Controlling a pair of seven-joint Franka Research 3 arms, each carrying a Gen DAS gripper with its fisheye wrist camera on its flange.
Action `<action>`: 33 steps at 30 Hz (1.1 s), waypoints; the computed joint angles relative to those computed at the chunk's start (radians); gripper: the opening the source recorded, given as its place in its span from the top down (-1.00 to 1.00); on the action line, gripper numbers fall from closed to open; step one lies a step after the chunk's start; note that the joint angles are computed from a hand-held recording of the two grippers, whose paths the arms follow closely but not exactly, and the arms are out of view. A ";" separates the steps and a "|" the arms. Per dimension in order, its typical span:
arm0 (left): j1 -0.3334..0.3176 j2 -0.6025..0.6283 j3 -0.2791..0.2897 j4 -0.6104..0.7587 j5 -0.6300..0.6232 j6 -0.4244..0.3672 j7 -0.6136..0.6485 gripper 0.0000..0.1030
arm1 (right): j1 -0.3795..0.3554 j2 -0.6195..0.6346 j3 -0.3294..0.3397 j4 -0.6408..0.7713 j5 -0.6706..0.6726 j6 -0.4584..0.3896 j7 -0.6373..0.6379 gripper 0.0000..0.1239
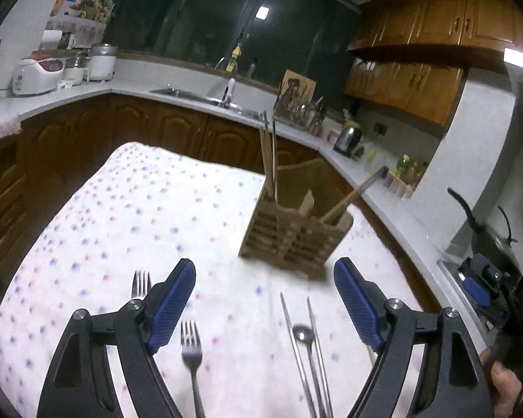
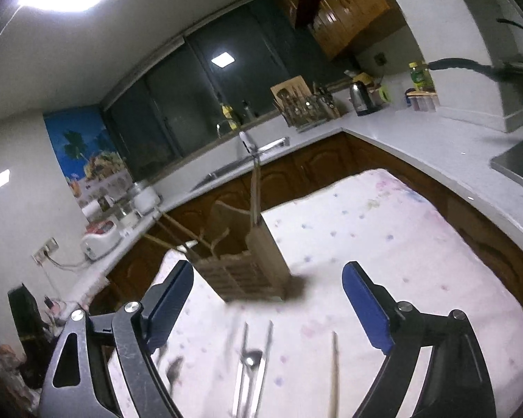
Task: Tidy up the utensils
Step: 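Move both open tools back over the remaining utensils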
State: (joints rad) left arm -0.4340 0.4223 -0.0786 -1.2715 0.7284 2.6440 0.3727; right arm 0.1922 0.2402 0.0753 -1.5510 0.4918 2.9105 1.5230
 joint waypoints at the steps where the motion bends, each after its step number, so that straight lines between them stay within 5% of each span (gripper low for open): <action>1: 0.000 -0.012 -0.002 -0.016 -0.001 0.003 -0.003 -0.58 | 0.007 -0.019 -0.007 -0.029 -0.013 0.005 0.008 -0.44; 11: 0.000 -0.052 -0.043 -0.070 -0.023 -0.056 0.031 -0.58 | 0.062 -0.174 -0.068 -0.287 -0.313 0.068 0.171 -0.55; 21: -0.004 0.037 -0.087 0.059 -0.178 -0.176 0.221 -0.58 | 0.038 -0.196 -0.044 -0.337 -0.323 0.017 0.163 -0.57; 33: -0.045 0.181 -0.069 0.285 -0.284 -0.277 0.369 -0.57 | 0.025 -0.175 -0.041 -0.314 -0.238 -0.034 0.106 -0.57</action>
